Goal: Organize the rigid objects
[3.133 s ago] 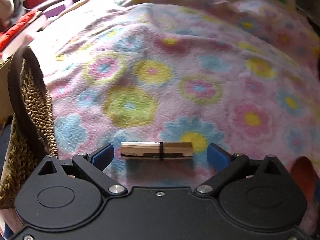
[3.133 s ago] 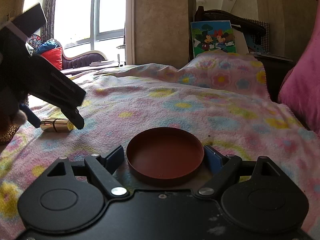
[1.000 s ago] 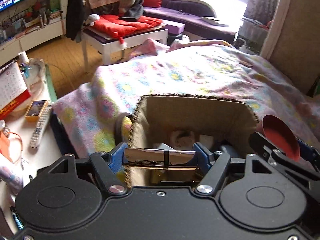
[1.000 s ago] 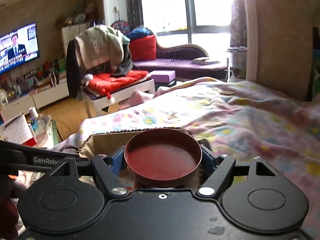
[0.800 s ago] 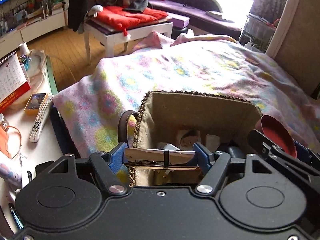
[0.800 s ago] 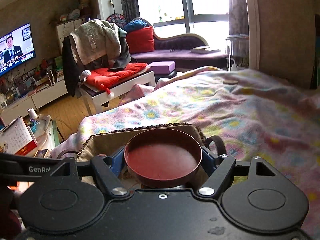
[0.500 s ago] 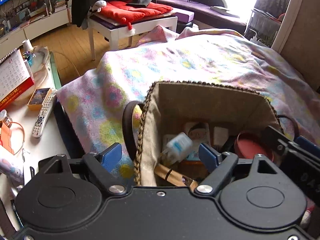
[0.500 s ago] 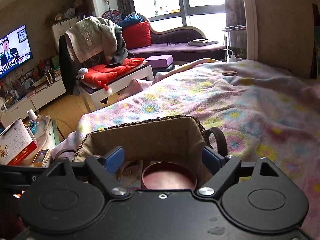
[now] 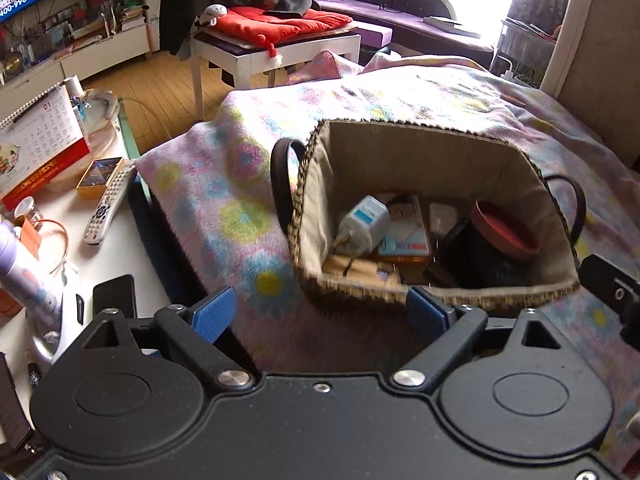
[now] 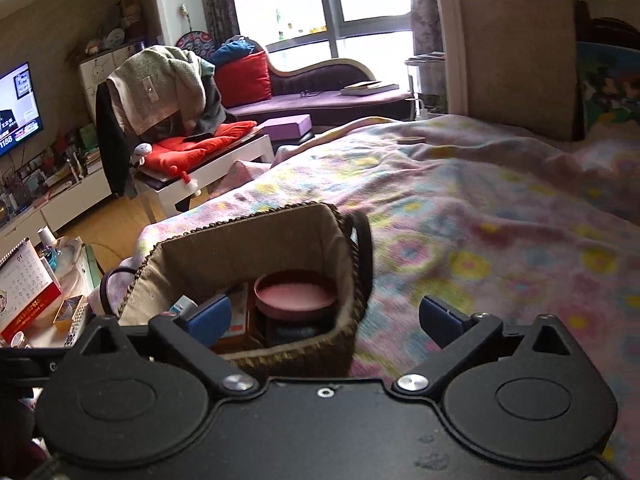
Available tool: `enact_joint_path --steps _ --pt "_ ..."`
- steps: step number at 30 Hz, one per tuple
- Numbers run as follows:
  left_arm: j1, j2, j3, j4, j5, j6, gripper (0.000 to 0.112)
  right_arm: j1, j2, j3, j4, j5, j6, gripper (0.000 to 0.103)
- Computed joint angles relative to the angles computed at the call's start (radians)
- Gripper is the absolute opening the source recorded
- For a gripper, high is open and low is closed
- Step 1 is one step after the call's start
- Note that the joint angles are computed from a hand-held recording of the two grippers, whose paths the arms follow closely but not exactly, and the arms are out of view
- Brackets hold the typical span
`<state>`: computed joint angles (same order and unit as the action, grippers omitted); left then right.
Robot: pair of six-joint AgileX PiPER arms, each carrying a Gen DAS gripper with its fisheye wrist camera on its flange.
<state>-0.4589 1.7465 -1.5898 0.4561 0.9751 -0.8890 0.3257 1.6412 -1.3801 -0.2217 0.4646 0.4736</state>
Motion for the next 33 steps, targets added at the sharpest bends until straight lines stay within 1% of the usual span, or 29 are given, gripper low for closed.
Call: enact_joint_path --steps 2,5,7,11,17,21,29,33 --pt "-0.017 -0.029 0.039 0.006 -0.007 -0.025 0.089 0.009 -0.041 0.046 -0.044 0.001 0.047 0.103" --pt "-0.056 -0.061 0.078 0.053 0.008 -0.072 0.090 0.029 -0.097 0.107 -0.114 0.013 0.108 0.103" --pt "-0.078 -0.080 0.097 0.080 0.021 -0.098 0.095 0.048 -0.135 0.150 -0.176 0.016 0.158 0.103" --pt "-0.116 -0.123 0.137 0.129 0.037 -0.155 0.096 0.097 -0.206 0.217 -0.329 0.045 0.287 0.103" --pt "-0.153 -0.167 0.171 0.185 0.057 -0.187 0.097 0.156 -0.282 0.277 -0.497 0.085 0.433 0.103" --pt "-0.161 -0.200 0.195 0.193 0.053 -0.194 0.097 0.183 -0.319 0.298 -0.543 0.115 0.485 0.103" --pt "-0.191 -0.240 0.227 0.223 0.059 -0.222 0.098 0.245 -0.348 0.308 -0.628 0.183 0.557 0.103" --pt "-0.199 -0.246 0.234 0.230 0.067 -0.232 0.098 0.256 -0.358 0.315 -0.643 0.183 0.569 0.103"
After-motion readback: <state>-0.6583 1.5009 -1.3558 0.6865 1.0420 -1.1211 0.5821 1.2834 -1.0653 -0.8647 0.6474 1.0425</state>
